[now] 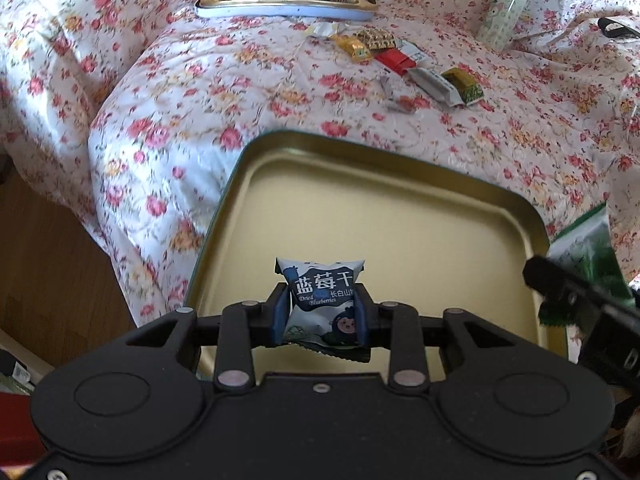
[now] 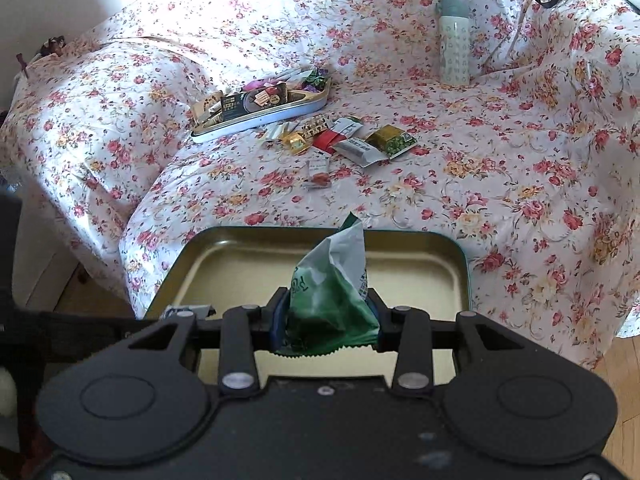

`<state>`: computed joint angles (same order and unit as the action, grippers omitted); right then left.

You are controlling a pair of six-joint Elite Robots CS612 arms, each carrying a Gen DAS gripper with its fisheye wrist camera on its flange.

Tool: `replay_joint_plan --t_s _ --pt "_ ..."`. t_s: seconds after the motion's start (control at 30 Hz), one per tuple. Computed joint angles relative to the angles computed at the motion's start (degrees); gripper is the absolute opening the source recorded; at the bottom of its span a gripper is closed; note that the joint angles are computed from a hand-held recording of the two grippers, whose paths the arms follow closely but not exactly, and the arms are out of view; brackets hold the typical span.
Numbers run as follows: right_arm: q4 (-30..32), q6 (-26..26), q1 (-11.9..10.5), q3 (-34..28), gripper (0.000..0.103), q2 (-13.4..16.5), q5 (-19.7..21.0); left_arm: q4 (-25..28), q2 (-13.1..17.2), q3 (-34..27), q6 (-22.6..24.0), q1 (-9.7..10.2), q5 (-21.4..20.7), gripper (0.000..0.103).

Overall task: Organize snacks
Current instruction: 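Carry blue packet in left tool while right tool carries green packet to tray, then open left tool over tray while right tool releases green packet into tray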

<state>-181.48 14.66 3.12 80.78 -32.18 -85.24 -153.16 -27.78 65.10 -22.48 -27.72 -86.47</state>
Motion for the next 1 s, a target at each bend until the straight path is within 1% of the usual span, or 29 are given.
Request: replay_joint_plan --t_s 0.27,0.47,0.77,0.87,1.0 --pt "0.31 -0.48 0.08 0.8 0.041 -0.55 -0.77 -0.16 -0.67 1.68 -0.26 -0.21 0.94 0.041" --pt "-0.18 -0.95 0.08 1.25 0.041 -0.77 -0.46 -1.03 -1.01 2.15 0.26 -0.6 3.19 0.041" --pt "0.53 -1.34 0.1 1.45 0.041 -0.89 -0.14 -0.16 -0.76 1.74 0.01 -0.65 3.3 0.042" --pt "1.05 -1.5 0.12 1.26 0.041 -0.85 -0.13 -0.98 -0.87 2.06 -0.08 -0.6 3.01 0.042" --pt "1.52 -1.49 0.14 1.14 0.041 -0.79 -0.04 -1.49 -0.95 2.15 0.02 -0.68 3.52 0.047"
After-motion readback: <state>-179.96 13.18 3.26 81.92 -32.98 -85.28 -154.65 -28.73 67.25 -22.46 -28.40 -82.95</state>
